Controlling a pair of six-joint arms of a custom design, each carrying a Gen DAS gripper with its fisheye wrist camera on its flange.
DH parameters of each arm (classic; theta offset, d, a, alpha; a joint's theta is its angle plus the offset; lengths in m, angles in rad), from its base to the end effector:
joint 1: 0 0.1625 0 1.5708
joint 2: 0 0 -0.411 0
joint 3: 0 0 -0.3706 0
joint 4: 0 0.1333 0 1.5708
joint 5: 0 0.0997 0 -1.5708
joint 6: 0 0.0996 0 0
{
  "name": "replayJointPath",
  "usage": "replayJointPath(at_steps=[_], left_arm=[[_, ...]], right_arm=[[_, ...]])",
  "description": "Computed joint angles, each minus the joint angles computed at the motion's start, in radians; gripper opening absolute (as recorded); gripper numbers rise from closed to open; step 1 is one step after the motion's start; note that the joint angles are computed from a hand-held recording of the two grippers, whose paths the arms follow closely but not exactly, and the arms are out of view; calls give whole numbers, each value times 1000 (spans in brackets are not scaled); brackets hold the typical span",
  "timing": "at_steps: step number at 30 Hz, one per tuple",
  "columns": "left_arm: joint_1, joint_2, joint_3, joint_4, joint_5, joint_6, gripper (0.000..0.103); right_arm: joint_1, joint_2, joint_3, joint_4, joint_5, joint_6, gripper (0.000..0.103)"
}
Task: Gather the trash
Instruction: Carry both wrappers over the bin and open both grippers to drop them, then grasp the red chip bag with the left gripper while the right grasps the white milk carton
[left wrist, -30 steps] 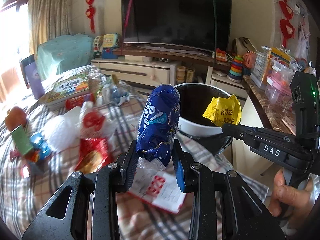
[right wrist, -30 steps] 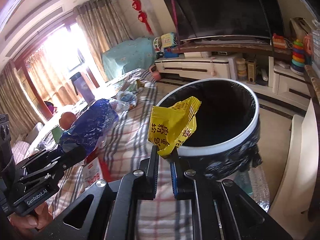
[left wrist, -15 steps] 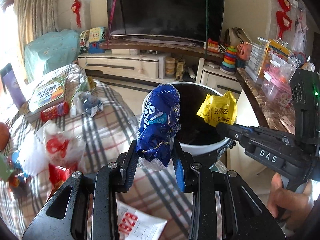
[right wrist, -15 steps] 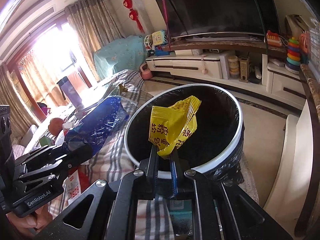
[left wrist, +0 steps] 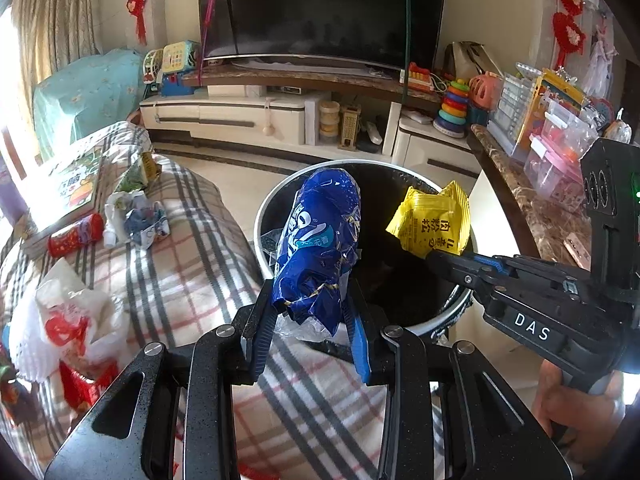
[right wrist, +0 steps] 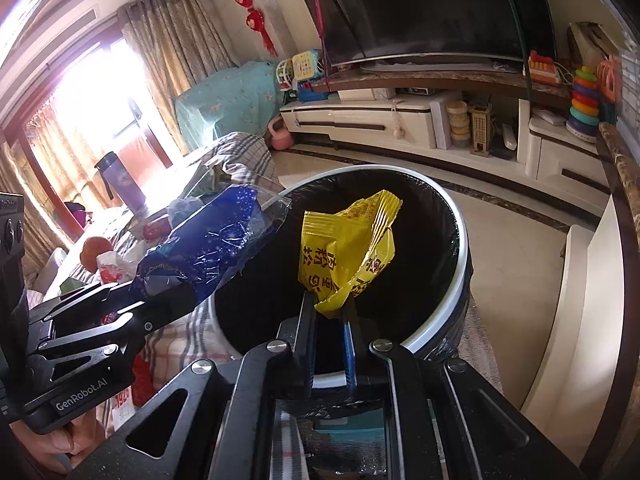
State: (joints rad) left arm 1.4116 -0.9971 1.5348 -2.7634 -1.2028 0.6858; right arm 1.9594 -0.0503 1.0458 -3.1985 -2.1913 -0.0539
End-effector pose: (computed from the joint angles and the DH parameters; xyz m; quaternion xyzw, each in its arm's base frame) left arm 0.0597 -0.6953 0.3049 0.3280 0.8732 -0.2602 0.2496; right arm 0.3503 -0.6567 -0.1342 0.1060 -0.9038 0.3402 0.2368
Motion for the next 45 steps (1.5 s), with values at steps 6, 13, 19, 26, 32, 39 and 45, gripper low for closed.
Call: replayJointPath(at_steps=[6,13,19,26,32,39,45], left_arm=[[-3,29,-42,49,3,-21,44],[-1,25,-38,30,15,-25,62],[17,-19,-5,6,8,-40,66],[56,-101,53,-37,-16,-67,67],[96,-156,83,-51,-37,-86,68],[136,-190,93,-49,-38,-107,68],[164,-218,110,-56,-42,-114,68]], right_arm=[[-8,-4,-8,23,1,10,19],[-6,-9,-2,10,-8,18,48],[10,-15,22,-28,-7,25,51],[40,0,28,-63,7,23,65],[65,25,20,-68,28,35,71],[86,57,7,-31,47,55,71],[100,72,11,-19,72,61,71]])
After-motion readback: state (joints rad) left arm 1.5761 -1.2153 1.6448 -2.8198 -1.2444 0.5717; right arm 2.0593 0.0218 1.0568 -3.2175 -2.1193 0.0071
